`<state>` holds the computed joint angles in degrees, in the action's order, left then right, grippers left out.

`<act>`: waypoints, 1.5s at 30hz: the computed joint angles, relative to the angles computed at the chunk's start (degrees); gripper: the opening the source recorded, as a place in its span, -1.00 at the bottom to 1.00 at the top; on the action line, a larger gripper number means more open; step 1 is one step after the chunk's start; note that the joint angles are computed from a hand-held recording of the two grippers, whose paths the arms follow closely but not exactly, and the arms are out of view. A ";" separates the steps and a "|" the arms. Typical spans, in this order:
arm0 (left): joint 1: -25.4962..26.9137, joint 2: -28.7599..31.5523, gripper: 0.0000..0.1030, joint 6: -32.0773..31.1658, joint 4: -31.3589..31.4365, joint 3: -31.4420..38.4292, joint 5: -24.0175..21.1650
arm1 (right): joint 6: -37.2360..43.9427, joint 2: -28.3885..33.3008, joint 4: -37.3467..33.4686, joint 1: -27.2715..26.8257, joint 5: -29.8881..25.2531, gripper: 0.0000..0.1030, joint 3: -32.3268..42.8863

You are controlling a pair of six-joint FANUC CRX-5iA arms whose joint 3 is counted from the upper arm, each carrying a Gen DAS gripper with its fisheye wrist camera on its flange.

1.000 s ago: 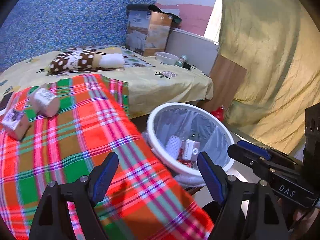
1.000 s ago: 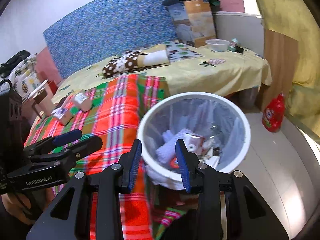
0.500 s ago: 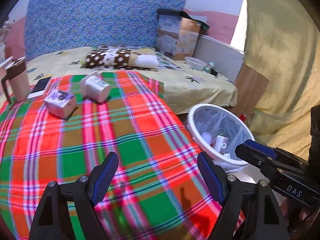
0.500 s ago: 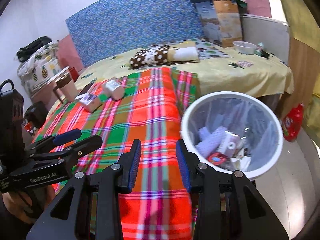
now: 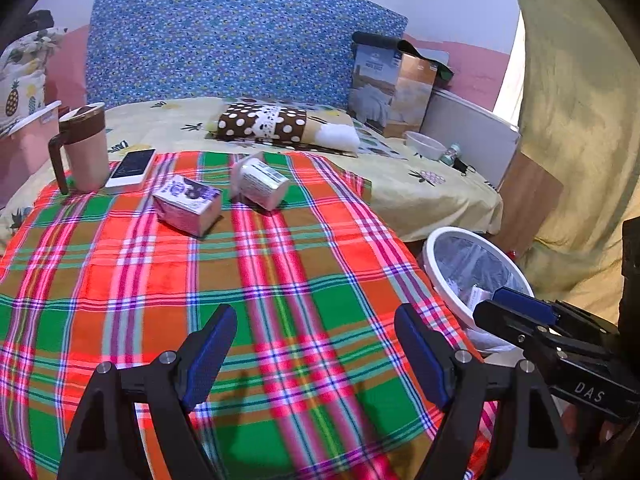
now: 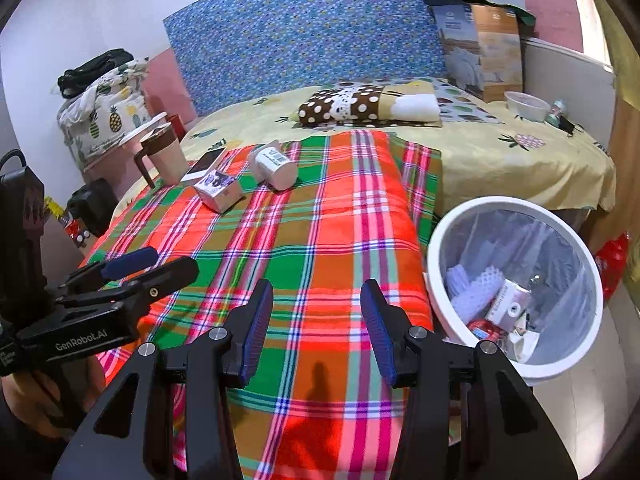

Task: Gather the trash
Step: 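Move both tools back over the cloth toward the grape carton and yogurt cup, then grasp the purple grape milk carton with the left tool while the right tool grasps the white yogurt cup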

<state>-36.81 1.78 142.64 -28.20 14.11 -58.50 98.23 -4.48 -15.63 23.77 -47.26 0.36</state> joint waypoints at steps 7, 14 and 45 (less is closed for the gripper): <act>1.90 -1.84 0.57 0.59 0.07 -1.84 0.13 | 1.97 2.10 -0.53 0.87 -1.14 -0.07 2.53; 5.39 -2.78 0.57 -1.88 0.94 -2.24 0.08 | 5.58 4.98 -2.34 1.63 -2.28 -0.07 6.22; 20.49 6.10 0.57 -6.21 4.42 0.85 -2.43 | 12.65 22.73 -3.69 2.17 -8.84 0.26 25.61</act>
<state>-16.32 7.88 136.42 -23.78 14.96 -60.93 110.88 18.25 -19.32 25.94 -56.10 25.97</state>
